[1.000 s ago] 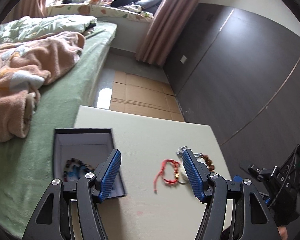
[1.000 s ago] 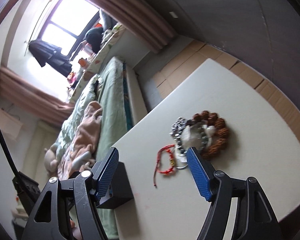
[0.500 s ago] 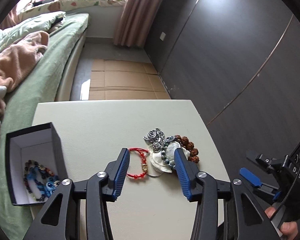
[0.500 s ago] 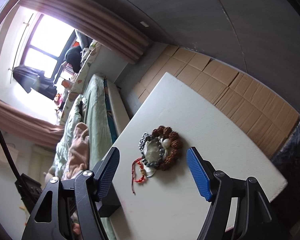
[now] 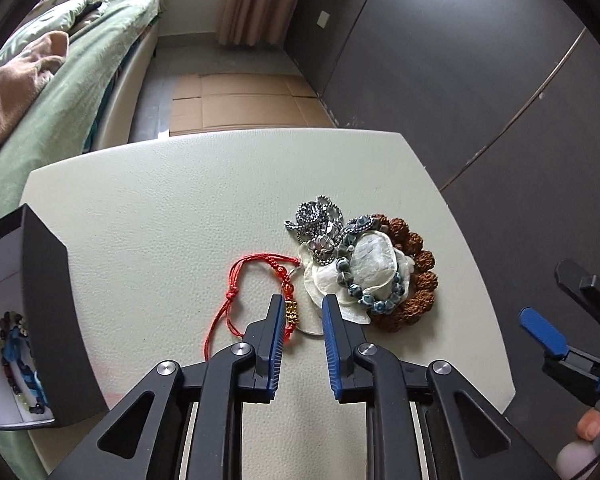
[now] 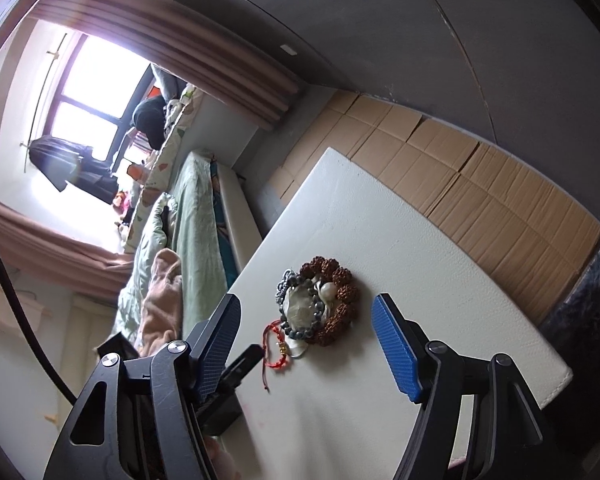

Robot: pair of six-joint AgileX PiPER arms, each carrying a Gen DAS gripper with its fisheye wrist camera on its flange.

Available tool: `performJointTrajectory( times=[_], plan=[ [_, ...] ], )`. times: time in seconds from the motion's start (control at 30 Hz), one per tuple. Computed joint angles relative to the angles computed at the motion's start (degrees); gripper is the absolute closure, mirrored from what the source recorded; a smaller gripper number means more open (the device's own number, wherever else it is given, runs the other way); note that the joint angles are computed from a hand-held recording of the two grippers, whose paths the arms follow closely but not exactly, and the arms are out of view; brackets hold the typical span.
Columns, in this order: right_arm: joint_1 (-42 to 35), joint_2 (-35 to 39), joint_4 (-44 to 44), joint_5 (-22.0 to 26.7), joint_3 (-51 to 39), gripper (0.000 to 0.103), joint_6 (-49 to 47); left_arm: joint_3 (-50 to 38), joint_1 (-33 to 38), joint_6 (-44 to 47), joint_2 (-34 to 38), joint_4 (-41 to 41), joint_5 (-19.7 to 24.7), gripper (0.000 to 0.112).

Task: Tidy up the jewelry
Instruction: 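Grasp the red string bracelet with the left tool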

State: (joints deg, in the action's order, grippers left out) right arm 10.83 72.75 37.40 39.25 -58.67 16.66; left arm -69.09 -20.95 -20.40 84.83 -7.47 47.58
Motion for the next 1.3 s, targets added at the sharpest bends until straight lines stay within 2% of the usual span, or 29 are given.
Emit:
performJointTrajectory(
  times=[0.17, 0.27, 0.4, 0.57, 0.87, 1.0, 1.03, 1.2, 1.3],
  plan=[
    [-2.04, 2.95, 6.64, 1.32, 1.96, 0.039, -2.73, -0.66, -1.07, -1.15, 2.57, 1.79, -0.51, 0.093],
    [-1.62, 4.03, 6.23, 1.32, 1.53, 0.040, -2.34, -1.14, -1.82, -2.08, 4.30, 3.00, -0.72, 0.093],
    [0.89, 5.91, 3.60, 0.91, -0.67, 0.049, -0.98, -1.34, -3.00, -3.97, 4.55, 6.95, -0.45, 0.102],
    [3.41, 9.21, 5.92, 0.64, -2.53, 0.052, -3.57, -0.26, -0.88, -1.98, 2.27, 4.90, -1.02, 0.105],
    [7.73, 13.17, 4.63, -1.39, -7.09, 0.053, -5.30, 1.04, 6.63, 5.59, -2.65, -4.58, -1.65, 0.105],
    [9.90, 16.59, 6.61, -0.99, -9.98, 0.069, -7.99, 1.14, 8.71, 8.29, -4.28, -7.14, -1.43, 0.105],
    [10.49, 17.48, 6.33, -0.90, -10.80, 0.069, -7.90, 1.15, 9.26, 8.97, -4.53, -7.84, -1.35, 0.105],
    [13.59, 21.54, -1.74, -0.72, -15.78, 0.070, -2.18, 0.93, 12.55, 12.21, -5.17, -11.30, -0.56, 0.105],
    [16.01, 24.01, -13.84, 1.79, -20.15, 0.070, 6.72, 0.27, 14.45, 14.30, -5.19, -13.44, 0.09, 0.105]
  ],
)
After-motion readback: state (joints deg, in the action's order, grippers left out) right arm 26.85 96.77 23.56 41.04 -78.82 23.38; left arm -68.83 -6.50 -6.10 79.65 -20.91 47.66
